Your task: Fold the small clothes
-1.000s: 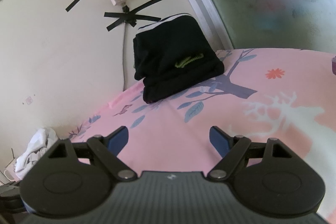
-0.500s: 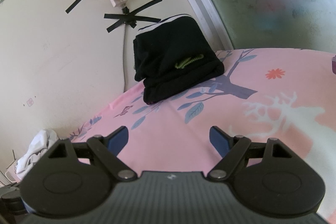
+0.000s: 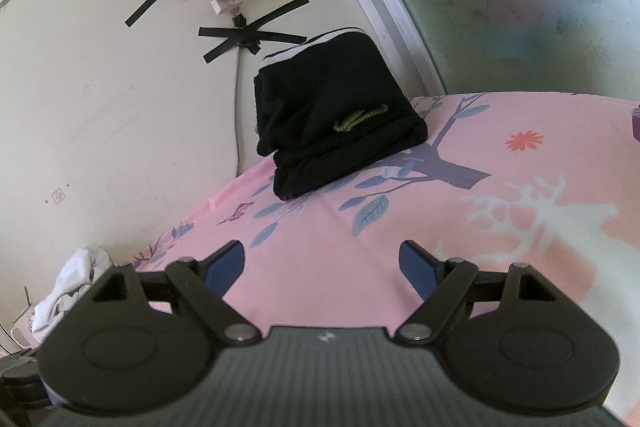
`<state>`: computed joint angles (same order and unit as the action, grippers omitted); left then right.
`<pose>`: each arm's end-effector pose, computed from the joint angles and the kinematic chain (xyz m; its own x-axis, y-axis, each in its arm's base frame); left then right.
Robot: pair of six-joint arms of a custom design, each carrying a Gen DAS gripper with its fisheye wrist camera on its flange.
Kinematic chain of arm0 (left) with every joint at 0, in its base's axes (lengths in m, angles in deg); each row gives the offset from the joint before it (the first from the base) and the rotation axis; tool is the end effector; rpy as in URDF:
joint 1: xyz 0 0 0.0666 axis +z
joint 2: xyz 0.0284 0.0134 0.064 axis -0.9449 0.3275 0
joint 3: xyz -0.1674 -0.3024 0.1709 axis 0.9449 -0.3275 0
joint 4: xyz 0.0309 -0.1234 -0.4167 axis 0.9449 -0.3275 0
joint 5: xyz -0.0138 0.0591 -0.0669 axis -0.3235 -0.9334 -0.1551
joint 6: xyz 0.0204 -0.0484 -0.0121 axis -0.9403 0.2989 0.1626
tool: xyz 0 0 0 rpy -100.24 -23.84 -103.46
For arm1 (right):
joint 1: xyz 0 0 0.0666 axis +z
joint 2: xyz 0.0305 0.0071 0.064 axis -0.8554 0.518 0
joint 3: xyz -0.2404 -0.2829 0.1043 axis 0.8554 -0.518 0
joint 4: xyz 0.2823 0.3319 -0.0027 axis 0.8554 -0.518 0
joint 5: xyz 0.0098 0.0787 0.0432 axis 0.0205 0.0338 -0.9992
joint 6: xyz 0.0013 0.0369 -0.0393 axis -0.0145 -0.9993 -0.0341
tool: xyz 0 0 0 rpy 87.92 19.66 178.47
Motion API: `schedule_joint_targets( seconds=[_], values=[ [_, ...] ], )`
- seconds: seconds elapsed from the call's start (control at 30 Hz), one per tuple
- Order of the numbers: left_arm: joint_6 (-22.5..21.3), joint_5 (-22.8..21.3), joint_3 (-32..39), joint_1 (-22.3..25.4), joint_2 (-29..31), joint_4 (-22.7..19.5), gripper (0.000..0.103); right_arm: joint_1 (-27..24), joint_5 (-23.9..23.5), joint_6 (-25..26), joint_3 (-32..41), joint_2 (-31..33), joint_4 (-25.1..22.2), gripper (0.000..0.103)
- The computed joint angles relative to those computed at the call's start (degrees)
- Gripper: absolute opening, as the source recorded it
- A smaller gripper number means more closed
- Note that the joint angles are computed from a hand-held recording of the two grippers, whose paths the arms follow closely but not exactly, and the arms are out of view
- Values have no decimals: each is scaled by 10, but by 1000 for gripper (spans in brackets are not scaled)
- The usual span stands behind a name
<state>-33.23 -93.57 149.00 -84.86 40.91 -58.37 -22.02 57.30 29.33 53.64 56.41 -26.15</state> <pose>0.3885 -0.0889 0.4542 -0.5050 0.1257 -0.8539 0.0483 0.9919 0.1175 0.3542 0.2441 0.4225 -0.4068 0.4426 -0.7991 0.0858 0.8894 0.4489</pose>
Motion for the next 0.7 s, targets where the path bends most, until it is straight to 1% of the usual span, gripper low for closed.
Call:
schedule_joint_targets(
  seconds=[0.7],
  values=[
    [-3, 1, 0, 4, -3, 3, 103, 0, -1, 1, 2, 2, -2, 75]
  ],
)
